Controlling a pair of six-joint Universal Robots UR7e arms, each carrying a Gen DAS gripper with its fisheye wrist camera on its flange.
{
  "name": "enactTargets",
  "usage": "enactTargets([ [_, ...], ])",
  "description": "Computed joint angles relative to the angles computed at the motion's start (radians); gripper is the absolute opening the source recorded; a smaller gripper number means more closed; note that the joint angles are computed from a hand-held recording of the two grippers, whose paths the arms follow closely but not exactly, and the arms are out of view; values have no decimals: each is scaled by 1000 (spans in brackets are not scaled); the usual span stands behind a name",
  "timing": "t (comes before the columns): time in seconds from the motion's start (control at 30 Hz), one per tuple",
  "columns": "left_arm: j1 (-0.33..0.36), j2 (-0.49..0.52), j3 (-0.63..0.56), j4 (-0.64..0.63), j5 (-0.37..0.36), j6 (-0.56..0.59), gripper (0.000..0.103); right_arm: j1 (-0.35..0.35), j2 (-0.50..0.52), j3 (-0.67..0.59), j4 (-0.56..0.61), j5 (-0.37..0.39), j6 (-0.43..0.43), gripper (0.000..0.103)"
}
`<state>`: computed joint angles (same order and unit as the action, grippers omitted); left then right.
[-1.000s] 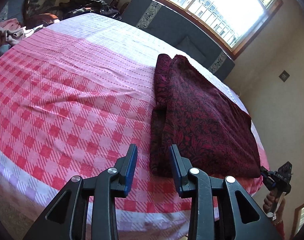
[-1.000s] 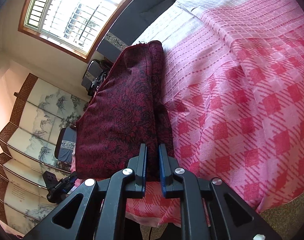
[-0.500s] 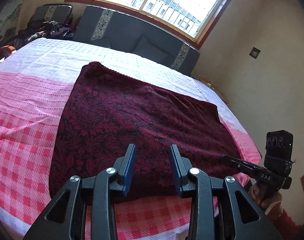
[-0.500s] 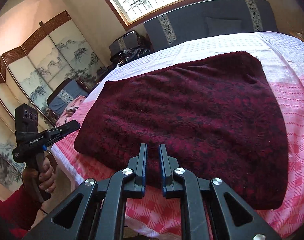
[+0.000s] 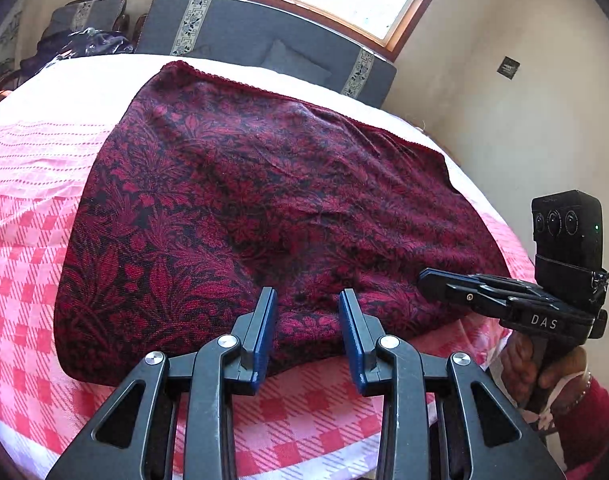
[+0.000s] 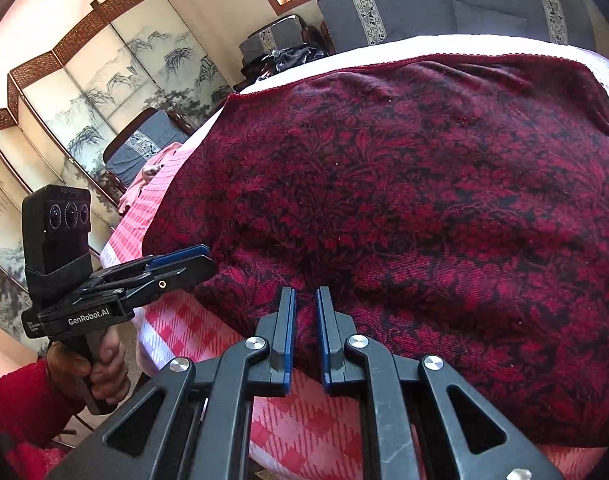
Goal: Fold small clothes
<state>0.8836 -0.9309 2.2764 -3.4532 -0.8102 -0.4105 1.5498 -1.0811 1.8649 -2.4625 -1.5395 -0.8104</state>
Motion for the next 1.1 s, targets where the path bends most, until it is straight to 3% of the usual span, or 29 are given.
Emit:
enactTargets([
  [0.13, -31, -6, 20, -118, 84, 42, 34, 26, -1, -9, 18, 69, -25, 12],
  [0.2, -36, -5, 23, -112, 138, 34, 34, 39, 13, -8, 34, 100, -35, 12],
  [0.33, 8, -34, 61, -49, 108, -77, 34, 75, 46, 26, 28, 72, -83, 10],
  [0.4, 25, -15, 84, -143, 71, -68, 34, 93, 69, 55, -15, -20, -108, 10],
  [0.47, 30, -15, 90, -162, 56, -63, 33, 85, 68, 73, -42, -15, -120, 10],
  [0.57, 31, -59, 80, -87, 50, -77, 33, 82, 68, 18, 60, -3, -68, 9],
  [0.7, 22, -92, 38, -102, 68, 1, 34, 84, 48, -40, 58, 51, -42, 9],
  [0.97, 161, -61, -231, 16, -53, 143, 36, 119, 213, -333, -8, -49, 123, 9],
  [1.1, 235, -12, -348, 119, -33, 112, 36, 109, 302, -458, 28, -109, 202, 9],
])
